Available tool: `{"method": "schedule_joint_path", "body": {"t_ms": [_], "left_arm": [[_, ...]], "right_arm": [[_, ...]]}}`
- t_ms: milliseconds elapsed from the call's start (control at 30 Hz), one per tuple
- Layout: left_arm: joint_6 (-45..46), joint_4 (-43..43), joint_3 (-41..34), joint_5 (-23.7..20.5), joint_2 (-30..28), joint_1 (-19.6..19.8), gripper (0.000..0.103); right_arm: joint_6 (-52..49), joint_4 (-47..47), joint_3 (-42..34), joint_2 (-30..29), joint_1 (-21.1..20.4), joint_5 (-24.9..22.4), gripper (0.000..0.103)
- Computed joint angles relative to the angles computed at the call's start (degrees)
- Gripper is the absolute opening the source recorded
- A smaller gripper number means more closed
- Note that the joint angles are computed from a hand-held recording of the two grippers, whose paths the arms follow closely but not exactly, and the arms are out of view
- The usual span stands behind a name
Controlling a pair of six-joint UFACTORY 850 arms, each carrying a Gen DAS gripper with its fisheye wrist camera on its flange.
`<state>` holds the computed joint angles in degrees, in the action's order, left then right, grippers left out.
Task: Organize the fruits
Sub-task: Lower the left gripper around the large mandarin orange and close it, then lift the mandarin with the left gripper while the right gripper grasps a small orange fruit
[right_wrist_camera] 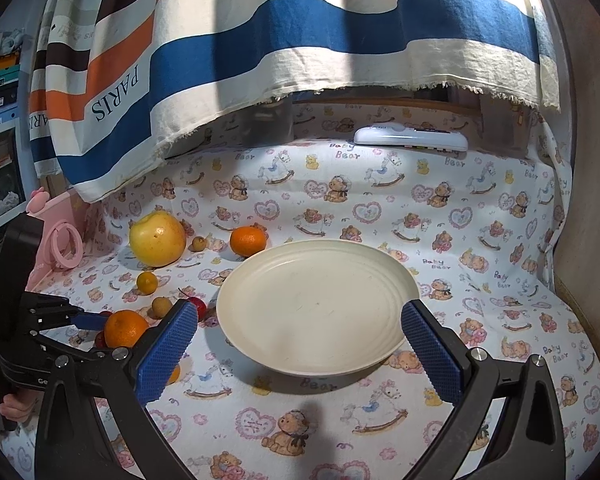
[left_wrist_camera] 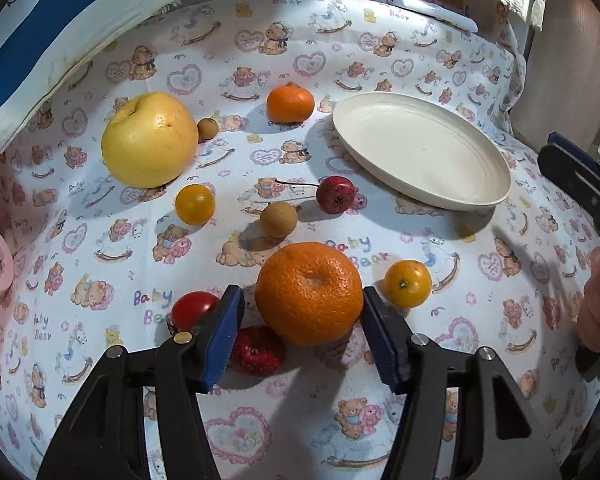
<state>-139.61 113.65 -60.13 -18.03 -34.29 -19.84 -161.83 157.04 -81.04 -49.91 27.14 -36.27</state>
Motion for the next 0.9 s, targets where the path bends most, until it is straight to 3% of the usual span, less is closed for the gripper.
{"method": "schedule_joint_path", "body": {"t_ms": [100,300,400,467,567,667,833,900], "left_arm": [[-4.36,4.61,0.44,0.2,0.22,0.08,0.049],[-8.64,8.46,1.56,-2.51,0.94,-0.71,0.048],[-11.09,10.7,3.19,-6.85,2.26,-1.7,0.048],[-13.81,12.94,4.66,-10.6,3.45,-2.34,0.048],[-22.25,19.77,8.05,-17.62,5.83,-2.78,0.048],[-24.97,20.27,10.52,-25.05,7.3,-3.51,0.048],[-24.34,16.66,11.01,-28.6,7.46,-3.42,0.048],[-25.88,17.46,11.28,-29.01,7.33,-2.92,0.048]], "right_arm": [[1.75,-2.2,-0.29,-0.12,-0.07,0.42,0.102],[5.37,-6.3,-1.09,-0.47,-0.41,1.36,0.102],[6.34,-8.03,-1.21,-0.54,-0.5,1.35,0.102],[7.14,-10.01,-1.36,-0.52,-0.46,1.64,0.095],[12.67,-18.95,-1.67,-0.35,-0.89,1.14,0.088],[8.55,-18.1,-0.86,0.06,-0.28,0.3,0.083],[15.21,-26.25,-3.18,-0.86,0.74,4.52,0.076],[19.84,-32.27,-4.9,-1.73,1.33,7.15,0.068]]}}
